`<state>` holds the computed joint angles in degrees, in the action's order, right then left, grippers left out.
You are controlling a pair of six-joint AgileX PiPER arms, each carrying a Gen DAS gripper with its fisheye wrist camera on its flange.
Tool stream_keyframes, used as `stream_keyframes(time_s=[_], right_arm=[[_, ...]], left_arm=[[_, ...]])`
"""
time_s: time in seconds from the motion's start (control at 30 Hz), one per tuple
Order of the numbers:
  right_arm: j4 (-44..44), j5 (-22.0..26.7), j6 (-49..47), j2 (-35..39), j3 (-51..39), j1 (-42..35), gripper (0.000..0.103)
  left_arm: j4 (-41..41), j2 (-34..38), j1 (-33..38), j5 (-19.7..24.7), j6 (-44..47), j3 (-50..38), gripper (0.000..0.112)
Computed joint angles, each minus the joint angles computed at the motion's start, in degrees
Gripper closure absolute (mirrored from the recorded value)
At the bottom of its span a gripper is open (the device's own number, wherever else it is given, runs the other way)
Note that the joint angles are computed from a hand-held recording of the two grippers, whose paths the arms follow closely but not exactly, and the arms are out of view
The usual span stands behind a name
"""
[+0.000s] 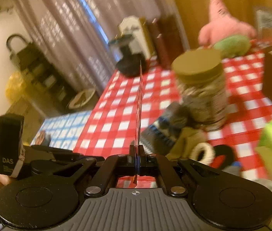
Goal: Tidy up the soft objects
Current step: 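Lift the packet with the right gripper while the left gripper grasps the cotton swab bag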
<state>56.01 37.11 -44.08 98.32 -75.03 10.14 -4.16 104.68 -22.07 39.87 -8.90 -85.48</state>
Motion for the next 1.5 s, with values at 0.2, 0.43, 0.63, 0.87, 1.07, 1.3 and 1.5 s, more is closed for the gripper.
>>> stream_keyframes(time_s=[0.2,0.43,0.63,0.87,1.07,1.3,1.5], right_arm=[[-0.92,-2.81,3.6,-11.7,8.18,-4.66,0.102],[-6.48,-2.98,11.26,-24.38,13.83,-12.33,0.102],[-12.88,-2.61,19.15,-33.14,17.02,-18.25,0.102],[-16.76,-0.64,23.99,-39.53,20.14,-25.6,0.102],[-11.11,5.35,17.78,-41.14,21.73,-36.52,0.102],[-6.01,11.11,10.85,-40.21,22.28,-45.77,0.102],[-3.89,13.9,7.51,-38.5,21.54,-49.34,0.102]], left_arm=[[-4.73,1.18,-3.36,0.1,6.59,-4.79,0.083],[-8.78,4.38,-8.79,0.83,13.17,-11.72,0.08],[-11.41,9.07,-13.55,2.75,18.0,-19.5,0.079],[-11.38,15.51,-18.1,4.71,20.53,-28.52,0.07],[-6.9,22.67,-20.78,8.59,17.85,-39.53,0.07],[-3.94,29.96,-21.9,13.52,14.84,-51.32,0.07],[-2.57,33.98,-22.58,17.38,13.6,-58.55,0.086]])
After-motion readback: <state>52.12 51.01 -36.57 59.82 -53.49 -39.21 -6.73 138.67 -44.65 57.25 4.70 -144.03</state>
